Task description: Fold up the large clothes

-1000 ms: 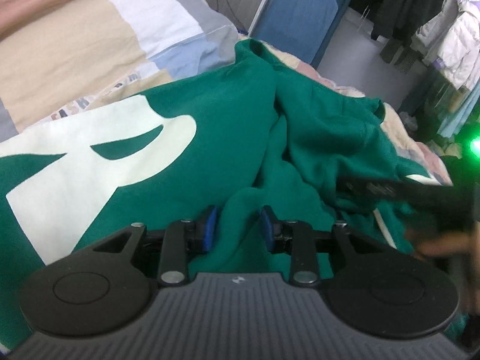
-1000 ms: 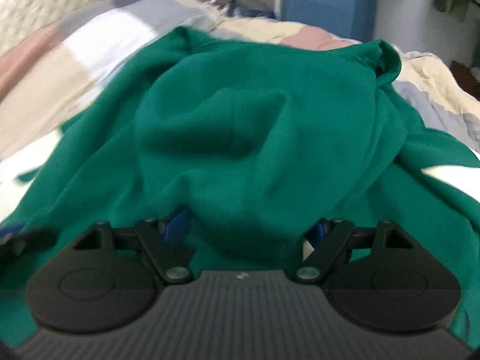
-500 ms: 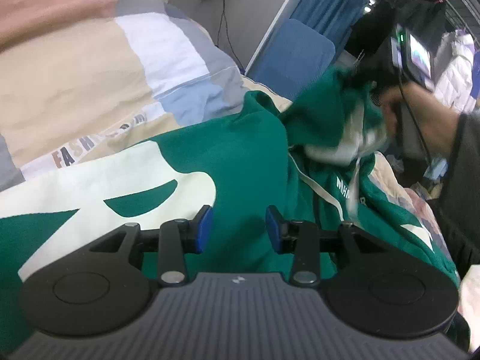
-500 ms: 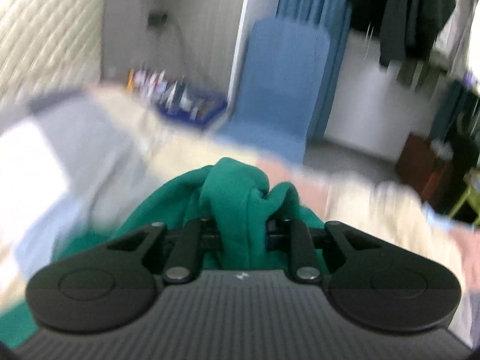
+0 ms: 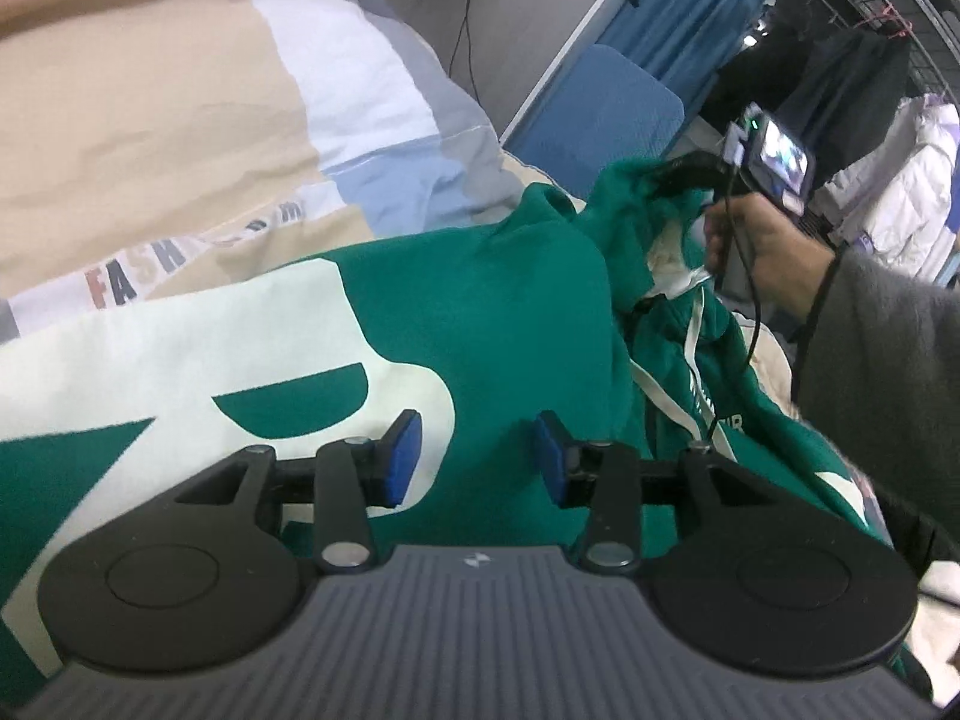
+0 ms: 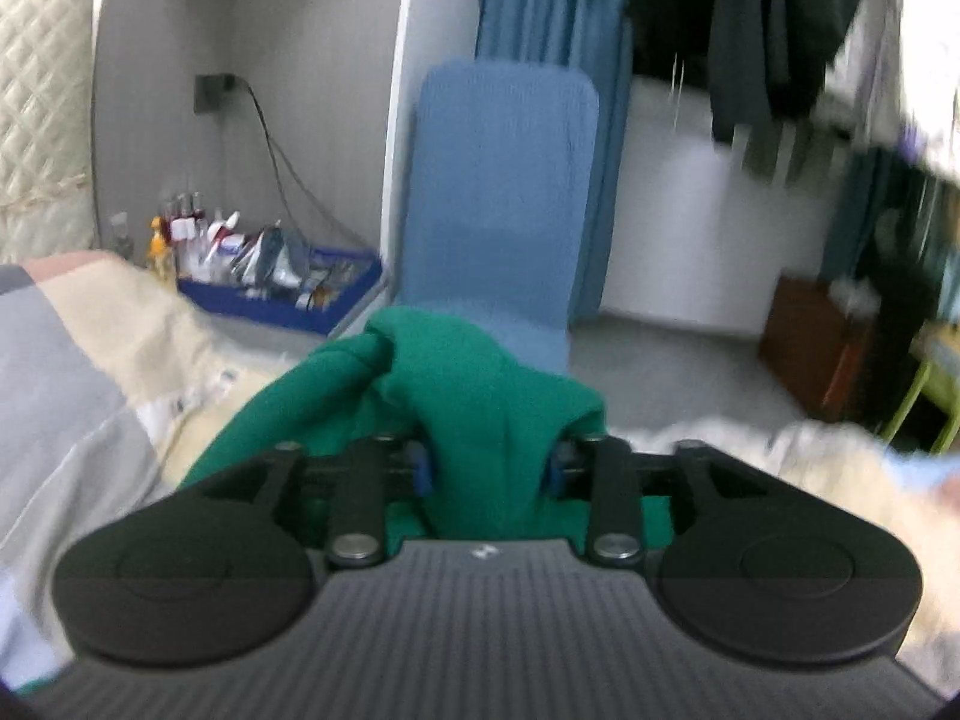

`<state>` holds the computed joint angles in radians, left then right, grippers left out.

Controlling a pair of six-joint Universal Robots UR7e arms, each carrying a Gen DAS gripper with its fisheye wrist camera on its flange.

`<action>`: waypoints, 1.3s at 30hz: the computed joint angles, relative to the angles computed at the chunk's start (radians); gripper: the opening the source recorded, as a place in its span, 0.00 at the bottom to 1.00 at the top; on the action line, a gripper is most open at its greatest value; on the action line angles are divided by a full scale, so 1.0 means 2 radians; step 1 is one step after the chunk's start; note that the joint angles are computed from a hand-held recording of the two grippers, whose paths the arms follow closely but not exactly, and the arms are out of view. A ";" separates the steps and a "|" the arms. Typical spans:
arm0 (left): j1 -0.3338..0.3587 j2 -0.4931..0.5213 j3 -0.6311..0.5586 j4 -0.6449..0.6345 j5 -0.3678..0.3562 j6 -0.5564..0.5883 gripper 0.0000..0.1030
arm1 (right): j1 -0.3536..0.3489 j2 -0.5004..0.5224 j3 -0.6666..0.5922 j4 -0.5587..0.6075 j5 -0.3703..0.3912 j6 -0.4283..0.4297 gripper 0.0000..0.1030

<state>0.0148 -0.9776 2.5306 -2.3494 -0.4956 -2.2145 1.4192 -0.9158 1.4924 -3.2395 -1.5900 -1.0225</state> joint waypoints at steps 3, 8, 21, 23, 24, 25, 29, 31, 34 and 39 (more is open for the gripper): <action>0.000 0.002 -0.003 0.005 0.002 0.006 0.48 | -0.020 -0.034 0.044 0.002 0.031 0.003 0.79; -0.009 -0.005 -0.015 0.050 -0.010 -0.013 0.49 | -0.047 -0.125 0.107 0.069 0.058 -0.017 0.79; -0.038 -0.008 -0.085 0.230 -0.082 -0.081 0.49 | -0.225 -0.408 0.199 0.299 0.145 -0.134 0.79; -0.045 -0.006 -0.100 0.272 -0.097 -0.104 0.54 | -0.263 -0.434 0.201 0.323 0.166 -0.151 0.79; -0.048 -0.004 -0.110 0.301 -0.109 -0.118 0.55 | -0.284 -0.445 0.198 0.341 0.178 -0.161 0.79; -0.051 -0.003 -0.119 0.323 -0.118 -0.128 0.56 | -0.307 -0.455 0.196 0.359 0.196 -0.168 0.79; -0.065 0.015 -0.160 0.435 -0.164 -0.169 0.59 | -0.373 -0.468 0.179 0.402 0.235 -0.179 0.79; -0.072 0.020 -0.174 0.478 -0.192 -0.201 0.61 | -0.388 -0.461 0.166 0.414 0.236 -0.155 0.79; -0.076 0.021 -0.186 0.518 -0.235 -0.251 0.62 | -0.396 -0.443 0.134 0.443 0.225 -0.102 0.79; -0.072 0.042 -0.223 0.589 -0.316 -0.304 0.68 | -0.398 -0.421 0.116 0.442 0.210 -0.101 0.79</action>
